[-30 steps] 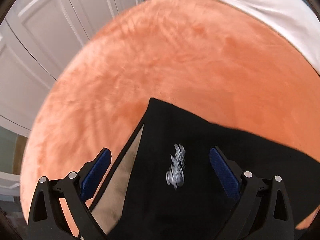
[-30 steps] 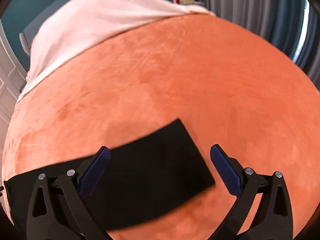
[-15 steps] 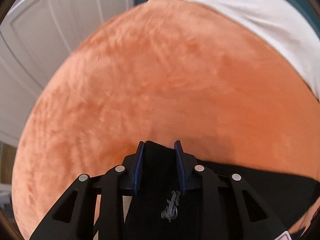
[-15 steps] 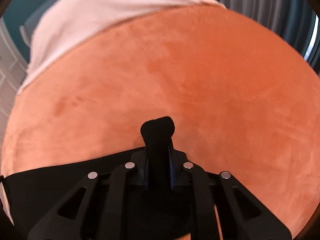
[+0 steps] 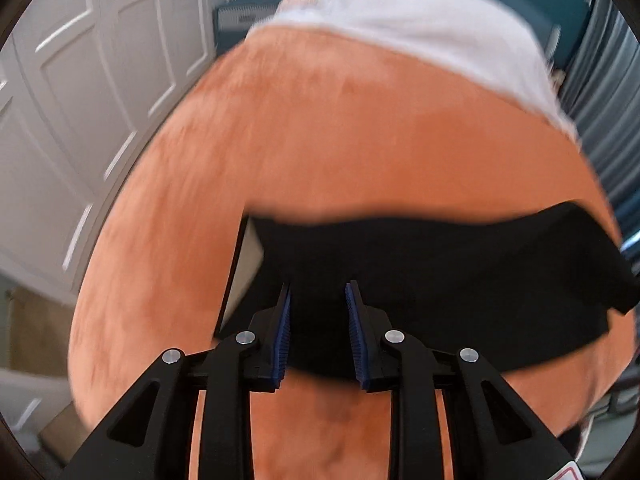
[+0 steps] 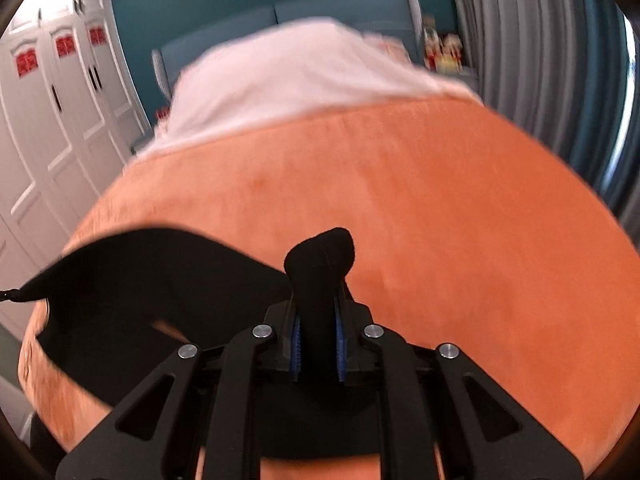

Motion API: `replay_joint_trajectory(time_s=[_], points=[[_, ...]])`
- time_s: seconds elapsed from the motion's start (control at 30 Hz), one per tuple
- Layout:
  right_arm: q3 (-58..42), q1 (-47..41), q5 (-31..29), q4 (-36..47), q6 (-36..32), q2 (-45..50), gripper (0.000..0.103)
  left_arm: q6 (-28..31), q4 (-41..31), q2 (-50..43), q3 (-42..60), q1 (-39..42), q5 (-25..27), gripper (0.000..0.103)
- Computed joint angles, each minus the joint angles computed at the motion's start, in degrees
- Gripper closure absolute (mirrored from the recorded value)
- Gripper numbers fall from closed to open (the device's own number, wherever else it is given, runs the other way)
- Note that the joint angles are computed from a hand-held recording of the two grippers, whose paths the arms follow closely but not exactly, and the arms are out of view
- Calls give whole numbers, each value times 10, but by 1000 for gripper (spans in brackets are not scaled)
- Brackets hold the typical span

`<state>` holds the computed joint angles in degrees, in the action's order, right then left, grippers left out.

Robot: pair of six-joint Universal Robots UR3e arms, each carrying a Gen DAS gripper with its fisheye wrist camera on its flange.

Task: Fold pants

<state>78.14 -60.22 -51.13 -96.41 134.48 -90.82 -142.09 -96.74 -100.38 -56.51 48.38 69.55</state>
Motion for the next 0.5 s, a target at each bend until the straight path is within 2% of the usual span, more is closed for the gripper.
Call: replay_joint_trajectory(time_s=[0.03, 0.13, 0.2, 0.23, 0.27, 0.3, 0.33, 0.4, 0.5], points=[[31, 1, -28, -14, -4, -2, 90, 8, 1, 27, -60, 11, 21, 79], [128, 6, -119, -78, 16, -12, 81, -25, 109, 85, -233, 21, 58, 78], [169, -19, -110, -78, 27, -47, 72, -53, 131, 101, -276, 30, 56, 78], [185, -39, -94, -68, 27, -75, 58, -61, 120, 109, -281, 40, 39, 65], [196, -61, -78, -52, 17, -102, 41, -67, 112, 117, -284, 50, 19, 36], [214, -95, -53, -32, 5, -150, 33, -86, 120, 128, -294, 56, 3, 21], [227, -114, -38, -31, 2, -173, 23, -106, 138, 151, -318, 71, -20, 12], [230, -166, 2, 30, -13, -222, 22, -147, 166, 156, -333, 72, -30, 12], [218, -235, 52, 123, -20, -243, 21, -216, 154, 135, -339, 69, -29, 12]])
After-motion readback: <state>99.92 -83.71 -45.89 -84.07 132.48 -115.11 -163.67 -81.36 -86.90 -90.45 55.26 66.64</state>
